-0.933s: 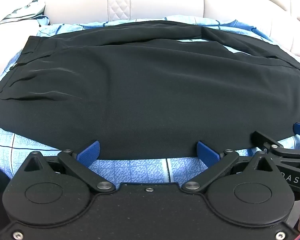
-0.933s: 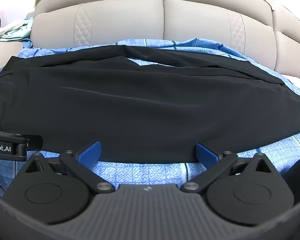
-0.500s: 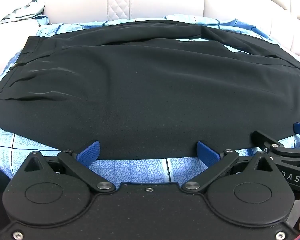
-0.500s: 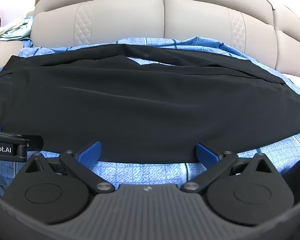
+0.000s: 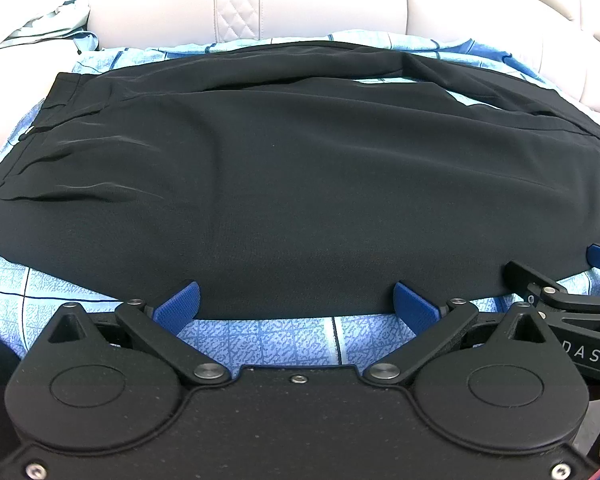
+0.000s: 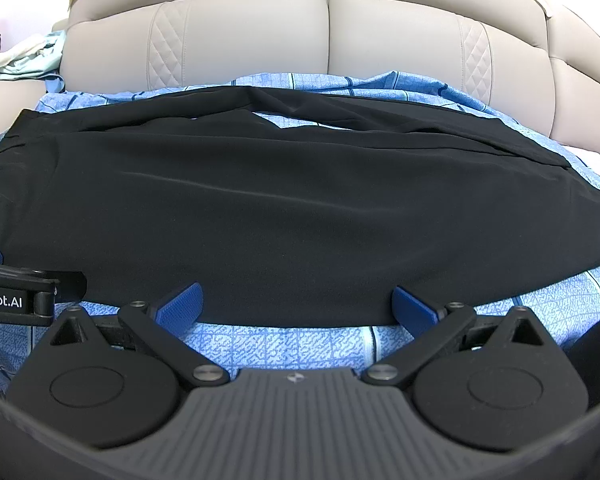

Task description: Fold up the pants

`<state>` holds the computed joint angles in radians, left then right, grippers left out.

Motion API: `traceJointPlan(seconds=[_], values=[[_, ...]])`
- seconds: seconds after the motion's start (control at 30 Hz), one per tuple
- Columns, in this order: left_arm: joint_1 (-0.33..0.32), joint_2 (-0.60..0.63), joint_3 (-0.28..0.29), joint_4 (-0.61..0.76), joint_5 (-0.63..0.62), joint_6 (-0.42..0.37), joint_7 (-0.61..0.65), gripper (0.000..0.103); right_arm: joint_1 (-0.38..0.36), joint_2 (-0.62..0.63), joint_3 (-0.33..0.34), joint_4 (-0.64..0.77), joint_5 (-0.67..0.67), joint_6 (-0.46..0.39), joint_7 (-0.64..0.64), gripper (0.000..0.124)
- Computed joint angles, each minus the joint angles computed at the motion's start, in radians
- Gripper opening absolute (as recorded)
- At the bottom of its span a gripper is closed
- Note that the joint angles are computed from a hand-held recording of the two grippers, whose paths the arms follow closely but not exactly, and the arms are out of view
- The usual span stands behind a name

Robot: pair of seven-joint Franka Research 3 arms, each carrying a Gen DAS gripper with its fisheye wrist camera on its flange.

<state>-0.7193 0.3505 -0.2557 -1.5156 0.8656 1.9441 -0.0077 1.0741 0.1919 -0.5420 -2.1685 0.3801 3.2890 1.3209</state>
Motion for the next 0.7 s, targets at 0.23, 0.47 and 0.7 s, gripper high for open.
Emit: traceJointPlan(seconds=[0.23, 0.47, 0.7], values=[[0.000, -0.001, 0.000, -0.002, 0.000, 0.002, 0.000, 0.103, -0.008, 0.000, 0.006, -0.003, -0.003, 0.003, 0.002, 0.103], [0.000, -0.001, 0.000, -0.002, 0.000, 0.001, 0.000, 0.103, 0.010, 0.000, -0.013, 0.000, -0.006, -0.006, 0.006, 0.103], [0.000, -0.001, 0.000, -0.002, 0.000, 0.001, -0.001, 0.103, 0.005, -0.001, -0.011, -0.003, -0.025, -0.005, 0.022, 0.103]])
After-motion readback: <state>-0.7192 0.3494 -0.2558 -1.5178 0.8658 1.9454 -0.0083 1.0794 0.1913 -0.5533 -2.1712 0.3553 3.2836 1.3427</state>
